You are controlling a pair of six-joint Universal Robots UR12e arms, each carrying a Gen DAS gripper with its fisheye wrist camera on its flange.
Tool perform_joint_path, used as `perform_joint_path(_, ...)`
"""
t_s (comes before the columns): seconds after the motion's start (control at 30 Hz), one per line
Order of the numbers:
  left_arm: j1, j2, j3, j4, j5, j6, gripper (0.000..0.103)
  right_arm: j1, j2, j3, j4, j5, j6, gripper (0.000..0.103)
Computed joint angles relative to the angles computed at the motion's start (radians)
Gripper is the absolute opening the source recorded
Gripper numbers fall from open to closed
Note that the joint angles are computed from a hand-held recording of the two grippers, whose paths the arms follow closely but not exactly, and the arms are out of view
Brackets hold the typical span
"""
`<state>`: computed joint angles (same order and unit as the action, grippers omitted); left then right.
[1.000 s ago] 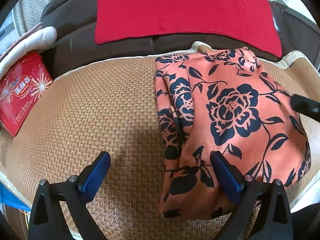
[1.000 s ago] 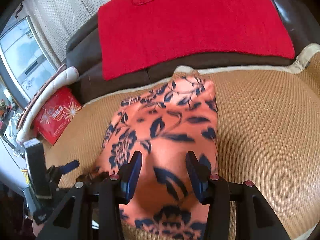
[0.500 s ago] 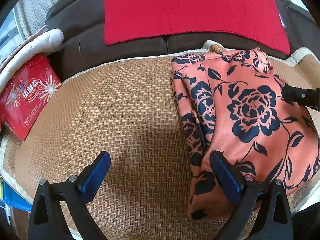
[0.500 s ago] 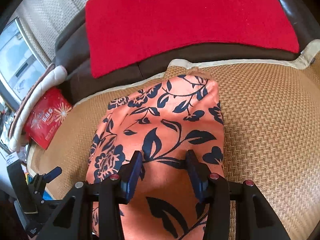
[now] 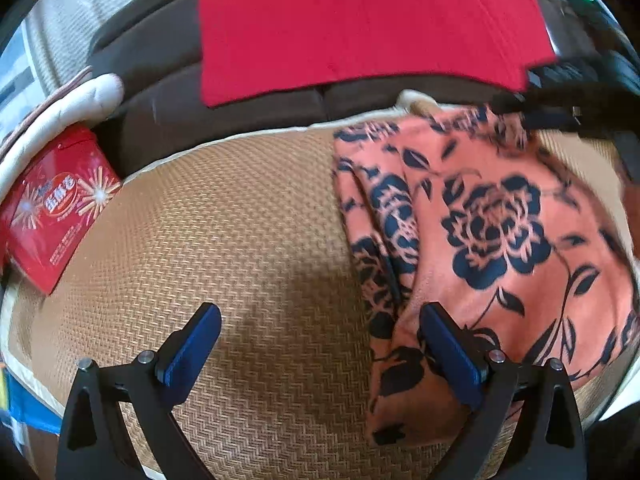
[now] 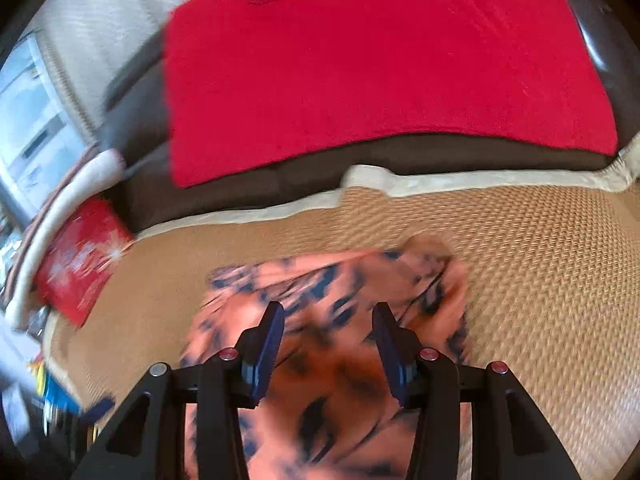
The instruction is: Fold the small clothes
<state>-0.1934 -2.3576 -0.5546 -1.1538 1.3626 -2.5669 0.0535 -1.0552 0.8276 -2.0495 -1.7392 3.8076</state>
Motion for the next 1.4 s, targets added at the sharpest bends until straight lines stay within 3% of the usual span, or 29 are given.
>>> perform_joint_path(0.07, -0.003, 0.011, -0.031, 0.044, -0.003, 0.019, 0.1, -0.021, 0.026, -0.035, 0.082, 0.017, 0.021, 0.05)
perform_joint_path(0.13, -0.002, 0.011, -0.037, 0.048, -0.016, 0.024, 0.1, -0.043, 0.027, -0.016, 0.098, 0.094, 0.051, 0.051)
perform_joint_path(0.23, 0.001, -0.01, 0.005, -0.016, -0.031, 0.0, 0.101, -0.04, 0.02, -0.004, 0.051, 0.078, 0.056, 0.051)
perform_joint_path(0.33, 0.006, -0.031, 0.053, -0.078, -0.041, -0.024, 0.103, -0.022, 0.017, 0.005, -0.054, 0.04, 0.013, 0.052)
perform_joint_path(0.47, 0.005, -0.009, 0.002, -0.017, -0.032, -0.007, 0.103, -0.015, 0.029, -0.004, -0.175, 0.134, -0.019, 0.052)
perform_joint_path(0.6, 0.006, -0.001, -0.016, 0.0, -0.035, -0.006, 0.103, -0.013, 0.089, -0.092, -0.094, 0.223, -0.013, 0.052)
perform_joint_path(0.67, 0.007, -0.003, -0.012, -0.009, -0.03, -0.008, 0.103, -0.012, 0.132, -0.155, 0.029, 0.251, 0.006, 0.053)
perform_joint_path(0.77, 0.009, -0.006, -0.004, -0.018, -0.037, -0.008, 0.103, -0.001, 0.147, -0.184, 0.047, 0.227, 0.0, 0.052)
perform_joint_path(1.0, 0.002, -0.005, -0.005, -0.009, -0.02, -0.006, 0.103, 0.027, 0.102, -0.122, -0.075, 0.212, -0.019, 0.053)
perform_joint_path(1.1, 0.002, -0.002, -0.009, -0.008, -0.018, -0.011, 0.103, 0.034, 0.074, -0.09, -0.08, 0.198, -0.034, 0.053)
perform_joint_path(1.27, 0.001, 0.005, -0.026, 0.011, -0.014, -0.018, 0.103, 0.037, 0.074, -0.083, 0.007, 0.181, -0.023, 0.053)
perform_joint_path(1.4, 0.001, 0.01, -0.035, 0.016, -0.011, -0.023, 0.103, 0.045, 0.054, -0.056, -0.03, 0.154, -0.018, 0.052)
